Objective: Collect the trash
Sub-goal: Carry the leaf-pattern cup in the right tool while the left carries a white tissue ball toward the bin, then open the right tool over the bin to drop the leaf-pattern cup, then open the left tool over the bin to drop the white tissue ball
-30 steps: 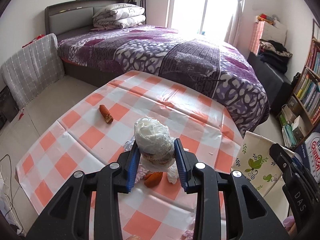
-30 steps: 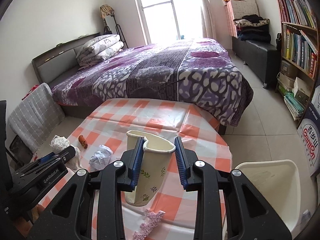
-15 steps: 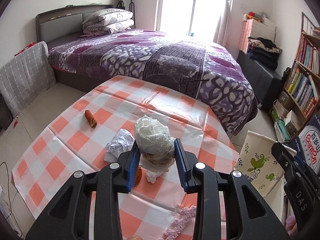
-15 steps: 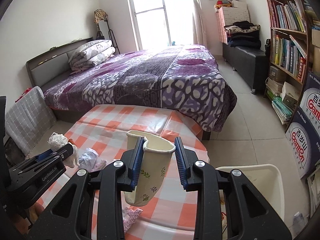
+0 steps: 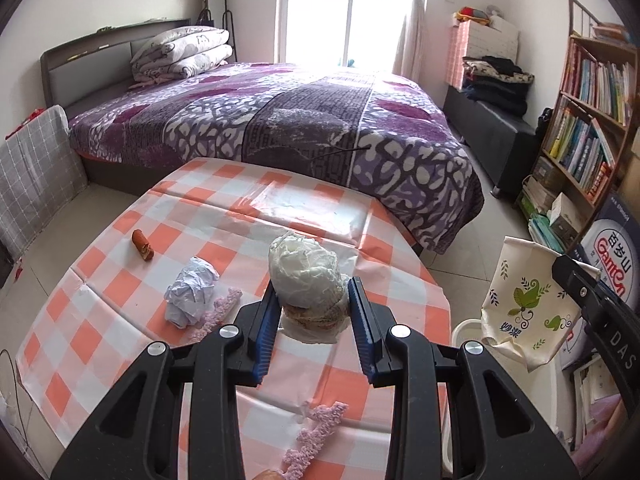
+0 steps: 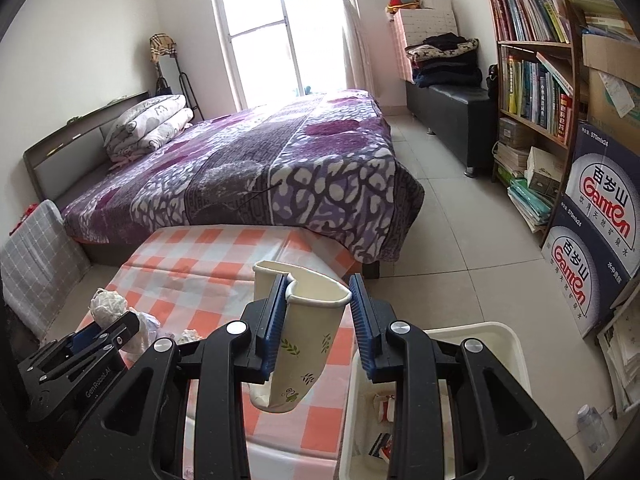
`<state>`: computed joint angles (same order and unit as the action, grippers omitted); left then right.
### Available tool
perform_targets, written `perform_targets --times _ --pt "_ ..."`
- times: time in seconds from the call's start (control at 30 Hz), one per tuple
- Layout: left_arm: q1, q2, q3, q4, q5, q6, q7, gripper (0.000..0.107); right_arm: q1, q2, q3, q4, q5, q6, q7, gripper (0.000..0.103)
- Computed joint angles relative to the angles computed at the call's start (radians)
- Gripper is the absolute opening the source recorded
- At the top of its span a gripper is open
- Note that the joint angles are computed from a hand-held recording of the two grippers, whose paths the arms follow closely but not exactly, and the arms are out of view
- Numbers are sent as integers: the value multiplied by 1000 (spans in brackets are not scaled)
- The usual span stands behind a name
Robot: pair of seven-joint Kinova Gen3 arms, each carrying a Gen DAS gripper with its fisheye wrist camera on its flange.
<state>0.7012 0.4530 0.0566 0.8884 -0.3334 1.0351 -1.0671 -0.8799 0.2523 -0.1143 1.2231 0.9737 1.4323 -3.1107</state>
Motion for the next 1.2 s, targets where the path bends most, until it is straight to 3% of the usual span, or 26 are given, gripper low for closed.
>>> perform_targets --times 0.43,0.53,0.6,0.63,1.2 --pt "68 41 20 -57 18 10 -55 34 75 -90 -33 85 -82 115 -93 32" --pt "84 56 24 -79 30 16 -68 34 105 -117 -47 112 -110 126 -125 36" --pt "95 66 26 -94 39 20 -78 34 117 -134 -59 130 -114 141 -160 60" --pt "101 71 25 -102 42 22 -82 34 120 -139 -67 137 -110 150 -177 63" --pt "211 152 25 -204 76 53 -179 34 240 -261 -156 254 -122 199 -314 80"
